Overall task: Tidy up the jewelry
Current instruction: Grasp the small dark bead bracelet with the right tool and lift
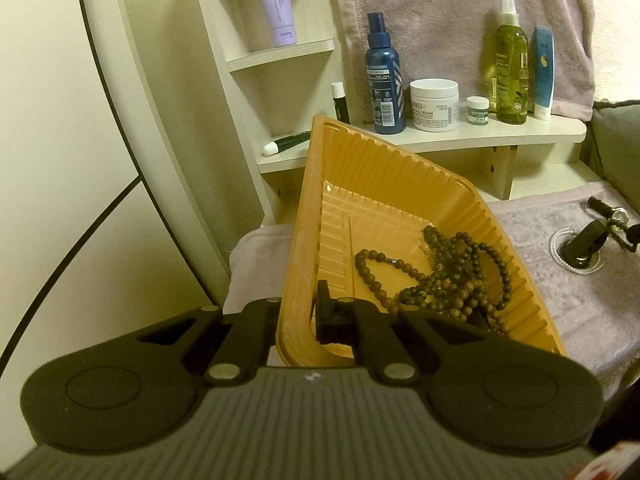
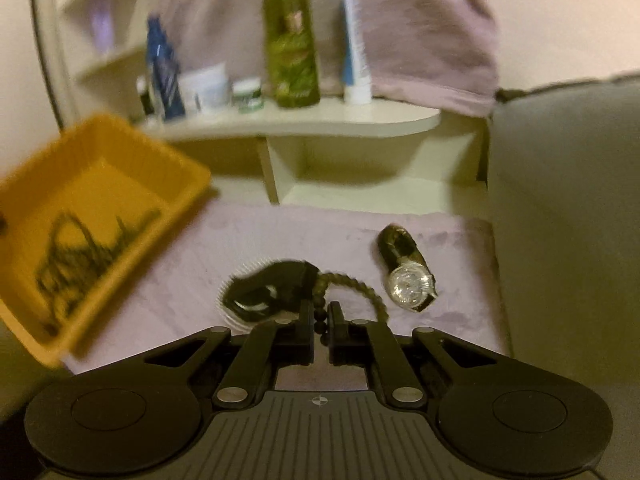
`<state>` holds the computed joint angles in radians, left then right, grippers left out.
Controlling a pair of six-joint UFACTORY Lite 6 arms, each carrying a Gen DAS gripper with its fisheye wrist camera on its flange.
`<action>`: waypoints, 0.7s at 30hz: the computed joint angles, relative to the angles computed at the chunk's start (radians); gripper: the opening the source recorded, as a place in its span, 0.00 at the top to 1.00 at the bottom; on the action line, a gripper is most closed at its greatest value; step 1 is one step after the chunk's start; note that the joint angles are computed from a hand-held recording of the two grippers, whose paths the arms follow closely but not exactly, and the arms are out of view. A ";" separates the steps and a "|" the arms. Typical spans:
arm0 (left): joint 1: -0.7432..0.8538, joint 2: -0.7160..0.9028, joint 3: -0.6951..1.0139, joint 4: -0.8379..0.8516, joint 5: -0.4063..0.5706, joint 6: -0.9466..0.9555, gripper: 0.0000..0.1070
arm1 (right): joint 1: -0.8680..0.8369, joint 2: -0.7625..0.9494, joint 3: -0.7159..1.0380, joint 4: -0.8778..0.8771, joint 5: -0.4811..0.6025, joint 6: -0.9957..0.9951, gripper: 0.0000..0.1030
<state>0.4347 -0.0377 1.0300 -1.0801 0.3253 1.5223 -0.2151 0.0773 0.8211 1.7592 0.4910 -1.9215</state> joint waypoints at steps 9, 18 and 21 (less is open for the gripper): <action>-0.003 -0.001 -0.001 0.000 -0.002 -0.003 0.97 | -0.029 -0.133 -0.057 -0.053 0.056 0.172 0.94; 0.001 -0.007 0.002 0.015 0.013 -0.018 0.97 | -0.006 -0.163 -0.073 -0.081 0.041 0.224 0.94; 0.002 -0.009 0.003 0.014 0.016 -0.014 0.97 | 0.011 -0.176 -0.062 -0.113 0.037 0.273 0.94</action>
<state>0.4366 -0.0464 1.0327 -1.0665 0.3414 1.5085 -0.2046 -0.0988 0.7595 1.6463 0.5284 -1.6484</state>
